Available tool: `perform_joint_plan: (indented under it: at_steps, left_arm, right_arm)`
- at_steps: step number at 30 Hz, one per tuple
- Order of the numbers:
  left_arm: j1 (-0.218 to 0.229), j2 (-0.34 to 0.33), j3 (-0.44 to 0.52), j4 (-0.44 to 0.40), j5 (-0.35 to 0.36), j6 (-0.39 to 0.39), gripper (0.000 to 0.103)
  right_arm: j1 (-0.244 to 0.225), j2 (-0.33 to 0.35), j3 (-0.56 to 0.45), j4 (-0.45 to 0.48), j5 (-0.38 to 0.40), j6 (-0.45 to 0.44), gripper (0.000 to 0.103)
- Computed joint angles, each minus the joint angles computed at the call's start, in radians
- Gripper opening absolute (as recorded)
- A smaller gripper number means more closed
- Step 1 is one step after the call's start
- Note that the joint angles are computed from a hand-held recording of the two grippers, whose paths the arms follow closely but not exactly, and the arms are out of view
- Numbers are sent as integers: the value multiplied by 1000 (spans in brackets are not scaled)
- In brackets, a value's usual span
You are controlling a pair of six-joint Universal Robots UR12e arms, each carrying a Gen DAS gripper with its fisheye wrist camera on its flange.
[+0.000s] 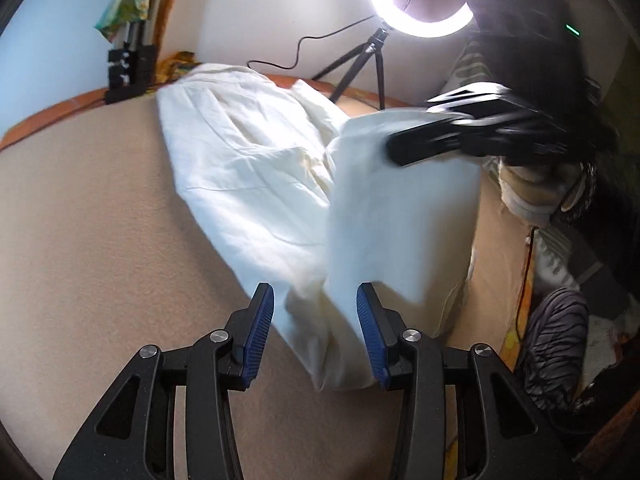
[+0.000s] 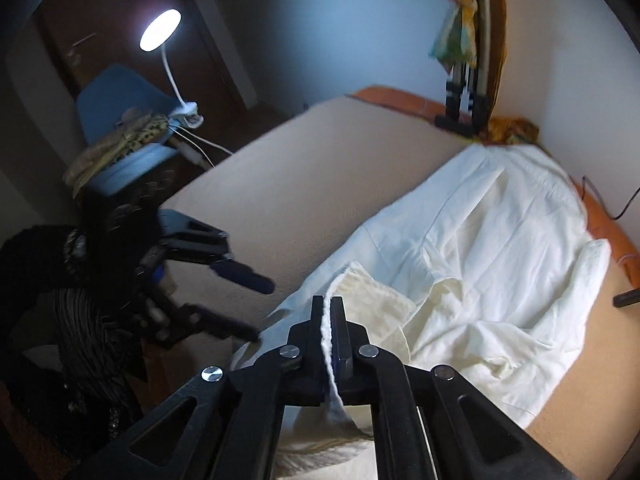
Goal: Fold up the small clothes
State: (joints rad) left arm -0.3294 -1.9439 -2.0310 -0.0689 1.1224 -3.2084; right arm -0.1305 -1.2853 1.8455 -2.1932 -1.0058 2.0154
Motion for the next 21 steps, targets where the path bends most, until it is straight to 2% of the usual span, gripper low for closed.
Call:
perform_joint_plan:
  at_steps: [3, 7, 9, 11, 14, 16, 18, 21]
  left_arm:
    - [1, -22, 31, -32, -49, 44, 44]
    - [-17, -36, 60, -91, -28, 87, 44]
    - [-14, -35, 59, -108, -51, 99, 44]
    - [-8, -33, 58, -123, -72, 93, 44]
    - [15, -29, 54, -152, -138, 67, 44]
    - [29, -22, 36, -135, -165, 53, 44]
    - [35, -16, 21, -134, -172, 56, 44]
    - [33, -21, 12, -111, -173, 62, 44]
  right_arm:
    - [-17, -20, 23, -38, 31, -28, 0]
    - [-16, -23, 33, -38, 30, -53, 0]
    - [-7, -20, 33, -50, 32, -68, 0]
    - [-2, -20, 36, -62, 50, -89, 0]
    - [1, -18, 36, -82, 64, -98, 0]
    - [-4, -22, 39, -86, 76, -109, 0]
    - [-16, -25, 37, -62, 101, -121, 0]
    - [-27, -26, 41, -69, 114, -93, 0]
